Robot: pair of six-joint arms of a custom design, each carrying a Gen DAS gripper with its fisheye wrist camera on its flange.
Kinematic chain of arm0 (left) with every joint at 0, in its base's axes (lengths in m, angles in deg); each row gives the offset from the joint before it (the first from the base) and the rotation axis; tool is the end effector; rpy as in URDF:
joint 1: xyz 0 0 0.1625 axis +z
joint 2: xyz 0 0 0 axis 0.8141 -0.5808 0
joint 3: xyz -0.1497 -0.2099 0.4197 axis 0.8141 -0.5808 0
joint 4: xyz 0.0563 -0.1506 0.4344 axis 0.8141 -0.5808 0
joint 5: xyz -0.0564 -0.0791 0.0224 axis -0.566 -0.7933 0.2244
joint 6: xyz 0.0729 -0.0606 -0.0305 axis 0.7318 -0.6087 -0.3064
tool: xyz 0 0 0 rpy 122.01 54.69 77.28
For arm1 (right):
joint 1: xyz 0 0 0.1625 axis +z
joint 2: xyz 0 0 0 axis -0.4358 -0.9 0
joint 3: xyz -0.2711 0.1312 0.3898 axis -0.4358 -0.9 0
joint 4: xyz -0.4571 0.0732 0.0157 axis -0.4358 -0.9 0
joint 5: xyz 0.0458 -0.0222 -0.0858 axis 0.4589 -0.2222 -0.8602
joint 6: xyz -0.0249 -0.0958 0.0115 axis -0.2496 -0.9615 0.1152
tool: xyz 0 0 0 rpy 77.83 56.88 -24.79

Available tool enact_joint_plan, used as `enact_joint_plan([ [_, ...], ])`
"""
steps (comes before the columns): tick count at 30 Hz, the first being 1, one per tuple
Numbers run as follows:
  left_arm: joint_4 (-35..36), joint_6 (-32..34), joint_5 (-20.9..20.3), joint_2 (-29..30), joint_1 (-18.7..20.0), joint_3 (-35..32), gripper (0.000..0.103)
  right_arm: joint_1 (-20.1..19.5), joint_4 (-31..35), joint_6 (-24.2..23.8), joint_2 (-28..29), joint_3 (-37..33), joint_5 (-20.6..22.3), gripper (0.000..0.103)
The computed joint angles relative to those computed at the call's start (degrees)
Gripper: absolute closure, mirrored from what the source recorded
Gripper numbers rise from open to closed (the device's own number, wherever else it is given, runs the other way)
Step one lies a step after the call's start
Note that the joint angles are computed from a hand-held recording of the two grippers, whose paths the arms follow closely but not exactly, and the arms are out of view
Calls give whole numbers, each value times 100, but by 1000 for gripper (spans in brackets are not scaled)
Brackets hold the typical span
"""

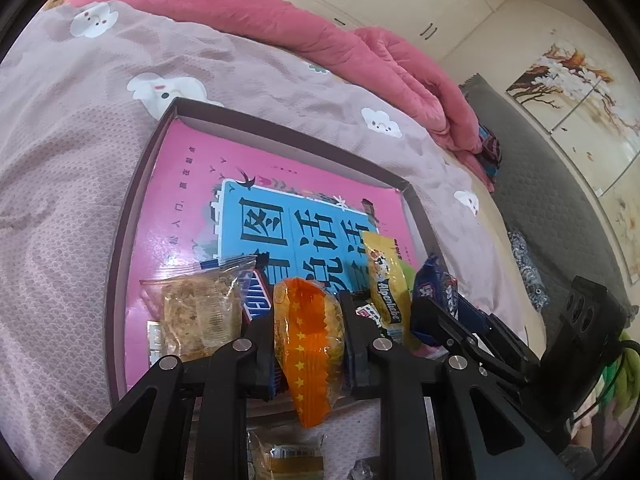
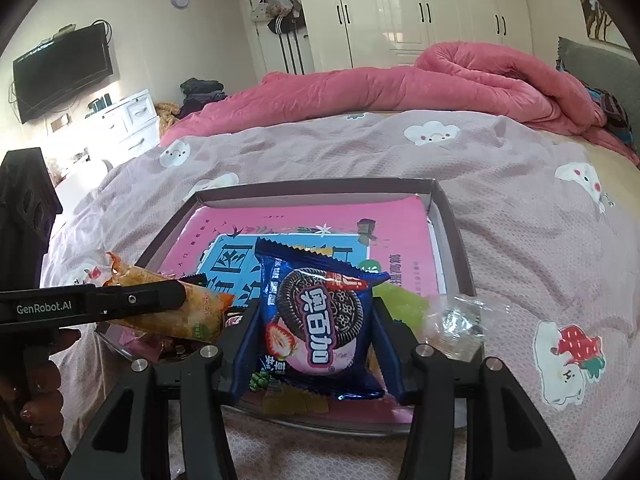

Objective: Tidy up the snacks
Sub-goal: 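Carry the pastry bag and blue cookie packet over the tray with both tools, then open the left tool to drop the pastry bag in the tray while the right tool releases the cookie packet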

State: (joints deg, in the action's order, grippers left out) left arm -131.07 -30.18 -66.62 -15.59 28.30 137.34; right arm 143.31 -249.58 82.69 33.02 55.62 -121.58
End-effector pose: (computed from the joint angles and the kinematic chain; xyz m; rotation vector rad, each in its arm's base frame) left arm 0.0674 -0.6006 0.2771 0.5333 2.9273 -0.5764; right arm 0.3391 -0.5147 -0.1072 0.3090 -2.3263 1.0219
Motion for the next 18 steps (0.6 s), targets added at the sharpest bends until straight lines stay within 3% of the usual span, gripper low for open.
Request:
enact_joint_plan([
  [18, -118, -44, 112, -38, -12, 33, 73, 36, 64, -62, 4, 6, 129, 48],
])
